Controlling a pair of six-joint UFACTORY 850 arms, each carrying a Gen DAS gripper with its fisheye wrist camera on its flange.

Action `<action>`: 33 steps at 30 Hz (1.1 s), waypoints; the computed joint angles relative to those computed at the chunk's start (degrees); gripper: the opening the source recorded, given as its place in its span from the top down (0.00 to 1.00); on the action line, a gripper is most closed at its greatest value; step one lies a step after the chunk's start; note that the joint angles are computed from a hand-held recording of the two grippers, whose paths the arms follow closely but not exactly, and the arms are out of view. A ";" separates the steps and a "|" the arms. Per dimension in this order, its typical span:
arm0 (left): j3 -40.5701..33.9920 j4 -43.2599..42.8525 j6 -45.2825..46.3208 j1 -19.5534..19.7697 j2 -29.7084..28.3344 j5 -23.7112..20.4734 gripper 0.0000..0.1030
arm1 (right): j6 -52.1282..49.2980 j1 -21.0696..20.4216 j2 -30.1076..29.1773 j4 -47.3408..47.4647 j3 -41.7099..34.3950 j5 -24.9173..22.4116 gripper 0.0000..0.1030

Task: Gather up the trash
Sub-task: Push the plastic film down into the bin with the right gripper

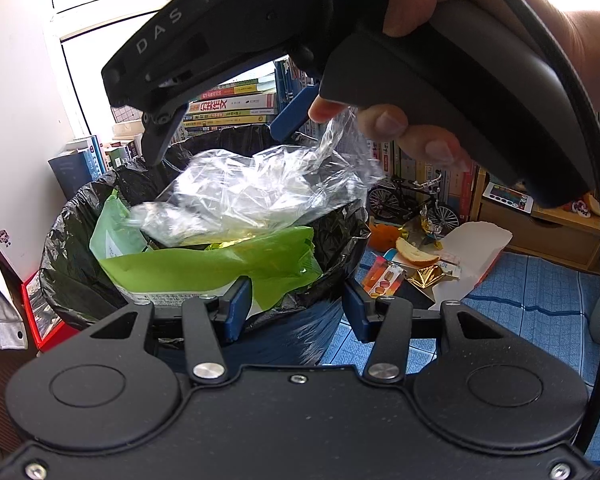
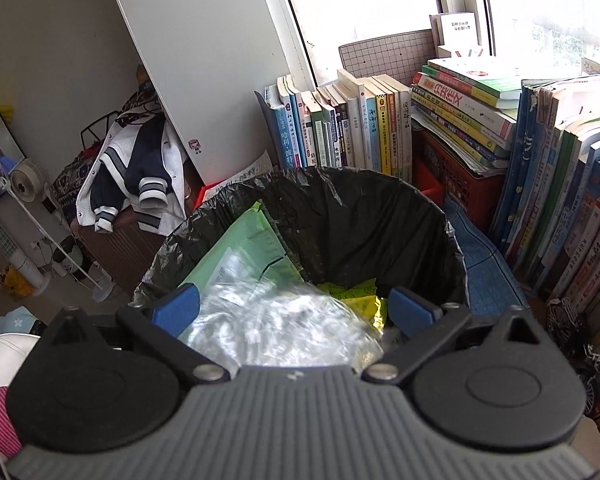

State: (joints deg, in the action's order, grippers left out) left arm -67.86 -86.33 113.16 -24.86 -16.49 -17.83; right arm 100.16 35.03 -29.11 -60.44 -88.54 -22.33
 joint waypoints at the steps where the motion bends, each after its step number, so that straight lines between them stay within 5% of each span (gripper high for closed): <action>1: 0.03 -0.09 0.13 0.00 0.02 0.02 0.53 | 0.52 0.01 0.19 -0.47 0.22 0.10 0.00; 17: 0.65 -2.76 3.40 -0.11 0.25 0.40 0.53 | 6.69 1.19 2.96 -7.16 3.40 -2.04 0.00; 25: 0.69 -2.82 3.24 -0.18 0.22 0.43 0.53 | 2.23 4.09 3.87 -9.10 5.16 -16.18 0.00; 33: 0.74 -3.35 3.98 -0.36 0.25 0.81 0.53 | -3.70 4.18 3.65 -2.58 5.86 -14.37 0.00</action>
